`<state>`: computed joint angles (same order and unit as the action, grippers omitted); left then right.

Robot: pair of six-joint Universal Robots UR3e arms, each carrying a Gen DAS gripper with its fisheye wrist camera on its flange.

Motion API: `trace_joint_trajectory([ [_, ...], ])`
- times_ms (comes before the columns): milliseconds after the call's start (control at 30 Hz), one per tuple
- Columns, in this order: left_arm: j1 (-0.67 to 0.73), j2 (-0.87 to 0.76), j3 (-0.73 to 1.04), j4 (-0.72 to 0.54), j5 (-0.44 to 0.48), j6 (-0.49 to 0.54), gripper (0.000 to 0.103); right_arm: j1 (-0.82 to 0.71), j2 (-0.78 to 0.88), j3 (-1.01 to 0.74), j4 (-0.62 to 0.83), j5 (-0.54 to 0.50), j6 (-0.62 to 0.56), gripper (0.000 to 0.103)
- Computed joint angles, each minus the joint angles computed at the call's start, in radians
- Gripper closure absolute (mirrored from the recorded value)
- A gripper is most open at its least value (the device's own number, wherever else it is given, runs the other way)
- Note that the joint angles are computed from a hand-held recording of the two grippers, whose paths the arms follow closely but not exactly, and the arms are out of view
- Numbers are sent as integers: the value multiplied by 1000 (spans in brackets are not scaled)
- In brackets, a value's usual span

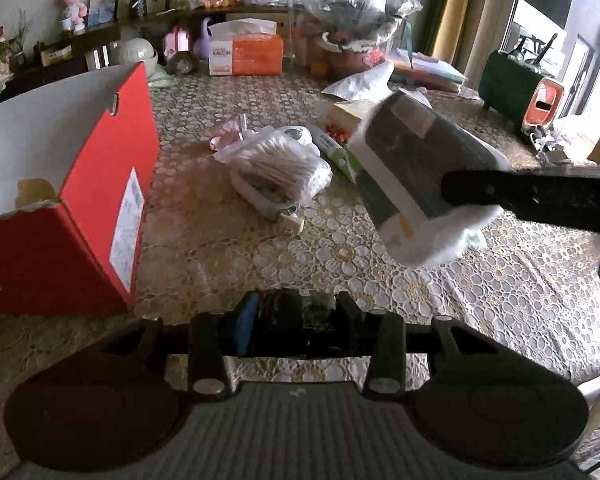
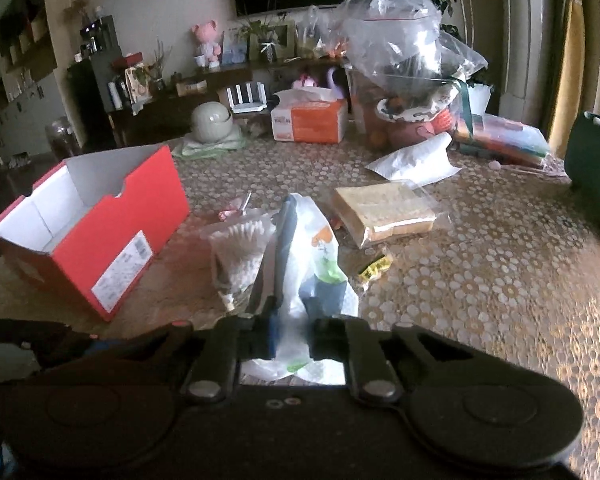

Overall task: Organize objects
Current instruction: 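Grasp the black snack packet with the left gripper while the right gripper holds the package raised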

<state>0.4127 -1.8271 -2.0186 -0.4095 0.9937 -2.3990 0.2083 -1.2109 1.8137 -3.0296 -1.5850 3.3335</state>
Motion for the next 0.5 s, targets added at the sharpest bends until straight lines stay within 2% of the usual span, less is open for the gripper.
trace_joint_trajectory([
  [333, 91, 61, 15, -130, -86, 33, 66, 40, -95, 80, 23, -30, 46, 90],
  [500, 138, 73, 113, -319, -129, 21, 68, 65, -120, 66, 64, -35, 59, 90],
])
